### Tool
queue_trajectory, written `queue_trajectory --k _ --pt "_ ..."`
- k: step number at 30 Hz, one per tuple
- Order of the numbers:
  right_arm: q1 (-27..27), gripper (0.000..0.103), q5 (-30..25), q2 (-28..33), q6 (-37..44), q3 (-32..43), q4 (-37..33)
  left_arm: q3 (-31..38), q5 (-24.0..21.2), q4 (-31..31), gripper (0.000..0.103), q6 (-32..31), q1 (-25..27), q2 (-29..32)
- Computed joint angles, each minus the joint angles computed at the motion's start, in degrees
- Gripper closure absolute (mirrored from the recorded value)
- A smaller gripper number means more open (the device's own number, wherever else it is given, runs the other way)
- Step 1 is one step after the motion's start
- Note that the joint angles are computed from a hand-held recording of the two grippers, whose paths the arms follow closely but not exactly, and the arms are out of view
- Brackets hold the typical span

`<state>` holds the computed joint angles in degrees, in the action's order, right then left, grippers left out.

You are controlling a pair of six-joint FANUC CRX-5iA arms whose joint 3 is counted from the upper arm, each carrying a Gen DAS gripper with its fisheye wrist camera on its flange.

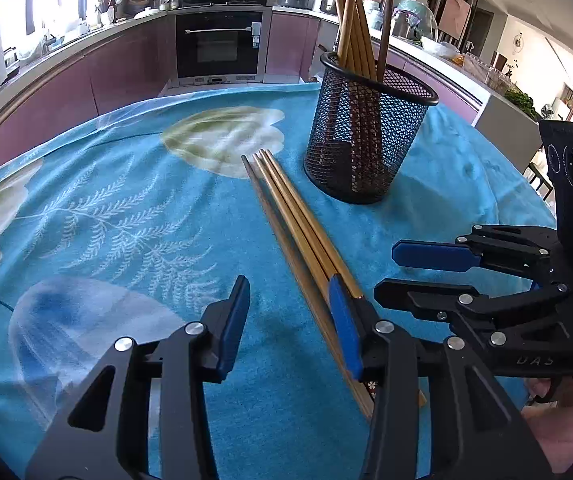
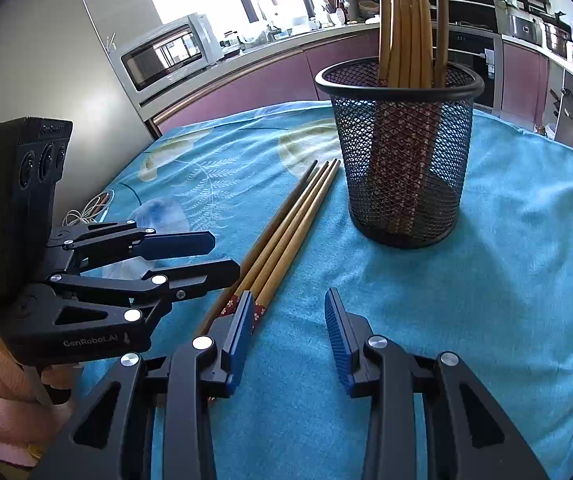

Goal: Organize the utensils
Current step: 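Move both open grippers back down to the loose chopsticks on the tablecloth, then close the left gripper on a chopstick while the right gripper grasps another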

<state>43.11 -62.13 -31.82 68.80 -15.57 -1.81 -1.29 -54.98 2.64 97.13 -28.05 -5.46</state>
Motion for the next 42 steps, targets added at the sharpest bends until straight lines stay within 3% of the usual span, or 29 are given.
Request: queue_trajectory --k 12,24,31,36,42 --pt "2.0 0.068 0.3 0.4 -1.0 -0.6 2.1 0.9 -1.3 -2.9 0.062 1.9 -0.9 0.5" --pt "5.3 0.068 -0.1 1.0 -3.1 -1.2 6.0 1.9 -2.7 -5.0 0.07 2.6 -1.6 0.6" --pt "7.6 0.074 -2.5 1.9 -5.1 -1.2 10.8 1.0 -2.6 -3.9 0.073 2.0 -0.4 -0.2" --pt "6.5 0.081 -3.3 2.3 -4.5 -0.6 10.1 0.2 -2.3 -2.2 0.073 1.4 0.6 -0.5" --pt "5.4 0.082 -2.8 4.1 -4.0 0.5 10.2 1.7 -3.0 -2.9 0.073 1.8 0.4 0.9"
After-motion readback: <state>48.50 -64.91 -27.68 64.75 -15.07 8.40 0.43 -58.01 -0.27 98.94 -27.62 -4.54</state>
